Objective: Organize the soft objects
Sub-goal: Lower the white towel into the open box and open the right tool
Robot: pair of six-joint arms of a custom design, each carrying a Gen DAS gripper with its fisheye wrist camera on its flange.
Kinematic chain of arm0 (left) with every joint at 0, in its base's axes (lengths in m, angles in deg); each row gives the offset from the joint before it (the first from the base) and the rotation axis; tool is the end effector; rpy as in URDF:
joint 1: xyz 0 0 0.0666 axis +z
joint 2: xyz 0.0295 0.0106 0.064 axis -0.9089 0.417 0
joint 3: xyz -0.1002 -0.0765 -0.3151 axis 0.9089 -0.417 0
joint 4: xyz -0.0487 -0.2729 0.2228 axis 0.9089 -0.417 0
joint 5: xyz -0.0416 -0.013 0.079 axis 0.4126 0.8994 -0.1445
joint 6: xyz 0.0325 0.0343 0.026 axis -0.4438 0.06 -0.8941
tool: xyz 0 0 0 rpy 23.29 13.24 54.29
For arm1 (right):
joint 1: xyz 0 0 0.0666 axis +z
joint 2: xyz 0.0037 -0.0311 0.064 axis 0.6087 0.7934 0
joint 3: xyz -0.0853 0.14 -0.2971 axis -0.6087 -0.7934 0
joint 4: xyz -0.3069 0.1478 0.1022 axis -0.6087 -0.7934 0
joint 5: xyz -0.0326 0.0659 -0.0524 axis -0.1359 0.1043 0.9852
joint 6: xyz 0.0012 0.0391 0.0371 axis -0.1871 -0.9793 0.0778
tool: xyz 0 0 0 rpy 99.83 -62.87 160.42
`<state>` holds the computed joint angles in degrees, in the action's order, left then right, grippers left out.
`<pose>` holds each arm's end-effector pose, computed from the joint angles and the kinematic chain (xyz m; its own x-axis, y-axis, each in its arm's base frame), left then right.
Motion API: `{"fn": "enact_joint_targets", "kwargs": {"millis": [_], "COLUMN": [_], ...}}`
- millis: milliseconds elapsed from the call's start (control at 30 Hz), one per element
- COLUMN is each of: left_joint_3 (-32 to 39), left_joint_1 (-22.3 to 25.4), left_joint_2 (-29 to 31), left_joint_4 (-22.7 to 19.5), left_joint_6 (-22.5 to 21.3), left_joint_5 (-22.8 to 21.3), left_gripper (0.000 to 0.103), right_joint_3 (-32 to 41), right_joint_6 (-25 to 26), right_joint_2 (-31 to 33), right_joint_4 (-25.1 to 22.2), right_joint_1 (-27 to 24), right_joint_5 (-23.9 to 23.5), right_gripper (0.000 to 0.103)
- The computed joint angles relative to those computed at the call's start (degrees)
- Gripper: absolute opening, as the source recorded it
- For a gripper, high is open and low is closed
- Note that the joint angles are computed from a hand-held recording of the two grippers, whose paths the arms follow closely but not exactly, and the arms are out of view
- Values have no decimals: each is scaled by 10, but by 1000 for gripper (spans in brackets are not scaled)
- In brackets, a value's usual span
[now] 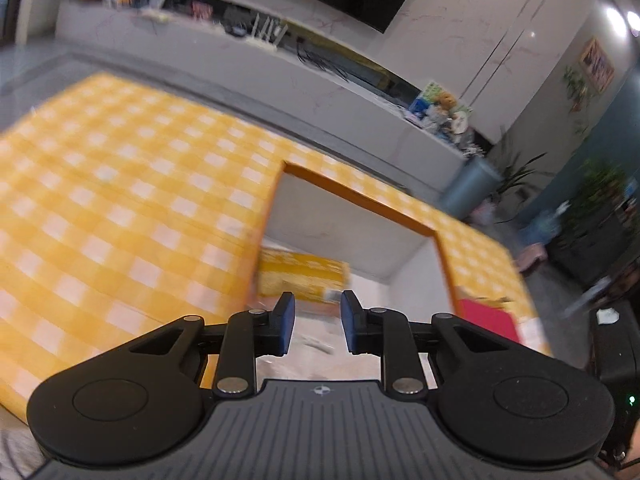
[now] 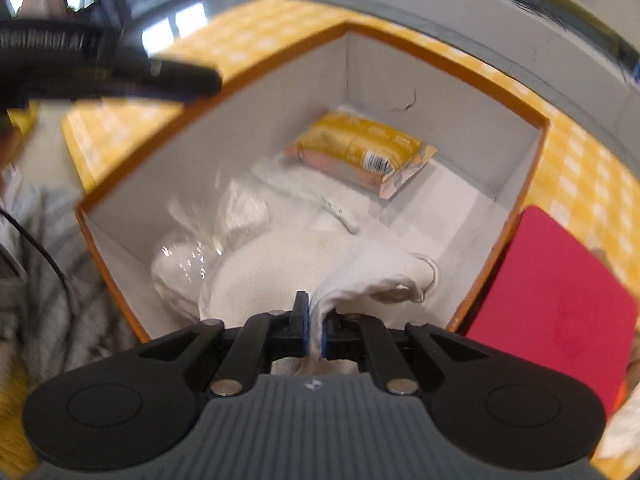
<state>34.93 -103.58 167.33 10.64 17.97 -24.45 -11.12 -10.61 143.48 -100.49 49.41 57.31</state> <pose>0.3848 -0.3043 0.4397 -0.7516 -0.0425 -0.6583 0.2926 0.8729 -0.3904 0.3503 0.0772 0.4116 -0.8495 -0.3097 -0.4271 -0.3579 0.9331 0.0351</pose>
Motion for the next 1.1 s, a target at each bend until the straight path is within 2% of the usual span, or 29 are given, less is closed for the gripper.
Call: {"fn": "enact_joint_targets", "kwargs": {"millis": [67, 133, 167, 200, 233, 333, 400, 433, 467, 500, 567, 633, 700, 833, 900, 933, 967, 1100], "left_joint_3": [-1, -17, -31, -48, -61, -86, -86, -85, -86, -85, -89, -104, -109, -100, -100, -103, -106, -112], "left_joint_1": [-8, -16, -21, -26, -33, -50, -54, -54, -54, -56, -60, -61, -59, -52, -48, -47, -46, -43], "left_joint_2": [-4, -16, -26, -37, -46, -65, -65, -64, -63, -61, -60, -66, -68, -67, -67, -68, -69, -70], "left_joint_4": [5, 33, 60, 90, 114, 162, 166, 166, 166, 167, 176, 200, 213, 196, 195, 200, 204, 207], "left_joint_6": [-15, -34, -48, -61, -70, -99, -113, -114, -114, -111, -102, -103, -105, -70, -65, -68, -74, -88], "left_joint_5": [-27, -52, -69, -88, -113, -181, -201, -207, -215, -227, -266, -306, -326, -322, -312, -310, -312, -296], "left_gripper": [38, 63, 71, 88, 97, 99, 103, 103, 103, 103, 103, 103, 103, 103, 103, 103, 103, 103], "right_joint_3": [5, 9, 11, 11, 12, 10, 10, 10, 9, 5, 1, 19, 36, 41, 45, 52, 61, 85], "right_joint_6": [25, 35, 39, 40, 42, 38, 34, 34, 29, 25, 45, 41, 36, 49, 40, 34, 32, 67], "right_joint_2": [10, 22, 25, 28, 31, 32, 26, 21, 16, 9, -8, -8, -7, -9, 4, 16, 33, 98], "right_joint_4": [-13, -22, -26, -29, -30, -27, -24, -19, -13, -2, 19, 5, 0, 67, 104, 117, 125, 155], "right_joint_1": [20, 31, 35, 39, 42, 55, 61, 63, 67, 70, 60, 47, 42, 43, 43, 41, 37, 38], "right_joint_5": [44, 69, 78, 86, 95, 134, 149, 151, 171, 195, 178, 153, 143, 155, 154, 148, 138, 130], "right_gripper": [3, 4, 4, 4, 5, 10, 24, 43, 73, 81, 91, 97, 99, 99, 92, 80, 74, 76]}}
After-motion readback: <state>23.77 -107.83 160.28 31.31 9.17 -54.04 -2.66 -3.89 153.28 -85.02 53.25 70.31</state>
